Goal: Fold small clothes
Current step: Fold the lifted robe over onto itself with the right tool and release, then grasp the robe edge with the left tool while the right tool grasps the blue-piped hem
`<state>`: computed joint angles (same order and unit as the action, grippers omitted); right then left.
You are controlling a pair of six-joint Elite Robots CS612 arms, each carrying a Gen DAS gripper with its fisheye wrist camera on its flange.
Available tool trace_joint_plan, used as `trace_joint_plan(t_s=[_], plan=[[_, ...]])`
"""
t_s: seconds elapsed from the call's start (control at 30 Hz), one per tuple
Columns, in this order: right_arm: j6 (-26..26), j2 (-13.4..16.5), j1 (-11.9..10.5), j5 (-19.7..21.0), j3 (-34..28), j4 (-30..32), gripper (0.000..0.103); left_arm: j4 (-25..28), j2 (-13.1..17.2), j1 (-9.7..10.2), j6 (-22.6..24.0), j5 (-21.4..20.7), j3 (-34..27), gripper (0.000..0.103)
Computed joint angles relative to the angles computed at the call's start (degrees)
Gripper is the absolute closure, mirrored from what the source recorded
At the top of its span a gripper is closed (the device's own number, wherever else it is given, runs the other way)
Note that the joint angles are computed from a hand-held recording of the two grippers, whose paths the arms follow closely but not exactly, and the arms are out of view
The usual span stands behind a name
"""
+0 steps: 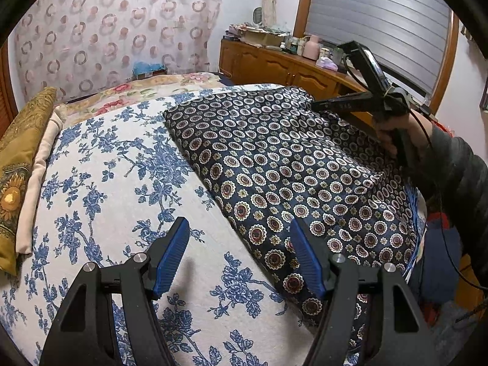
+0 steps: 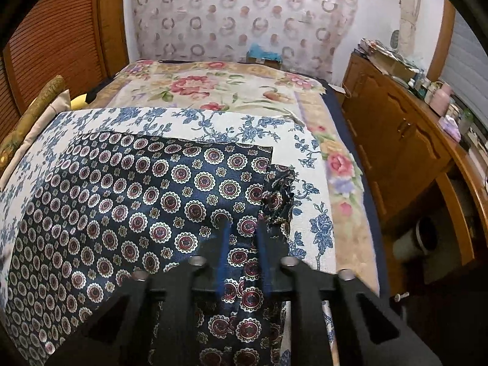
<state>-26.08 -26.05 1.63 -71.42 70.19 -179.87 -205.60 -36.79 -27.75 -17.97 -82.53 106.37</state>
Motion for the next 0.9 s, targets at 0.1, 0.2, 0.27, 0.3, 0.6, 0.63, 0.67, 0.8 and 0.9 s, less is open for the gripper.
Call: trace_joint_plan(t_s=[0.1,0.2,0.27,0.3,0.6,0.63,0.67,0.8,0.9], plan=[[-1.1,-0.3,0.0,-0.2,1.3,-2.2,0.101,0.5,0.1,-0.07,0.1,-0.2,-0.2,0.034],[0.1,-0.5,-0.2,-1.0,2.3,-5.9,0.102,1.0,0.2,-0.06,0.1,-0.4,-0.4,0.034],[1.3,-0.5,-0.3,-1.7,2.4,-7.1,0.102,1.3,0.2,-0.09,0.2,-0.5,-0.4,0.034],[1.7,-0.4,-0.4,-2.0,2.4,-7.4,0.102,1.5,0.2,-0.1,0.2,-0.6,-0.5,0.034],[1.7,-1.8,-1.0,-1.3,6.0,-9.1,0.095,2.5,0.3,-0.35,1.1,-2.2,-0.4,0.034],[1.2,-2.2,-1.2,-1.1,7.1,-10.0,0.09,2.6,0.3,-0.33,1.1,-2.6,-0.4,0.034],[0.8,-2.9,-1.3,-1.1,8.6,-10.9,0.085,2.6,0.3,-0.25,1.1,-3.4,-0.4,0.034],[-1.4,-4.4,-2.5,1.6,14.1,-15.2,0.066,3.4,0.3,-0.3,1.1,-5.5,-0.4,0.046],[-1.9,-5.3,-3.5,3.6,18.0,-18.1,0.061,3.7,0.4,-0.5,1.4,-6.3,-0.4,0.048]])
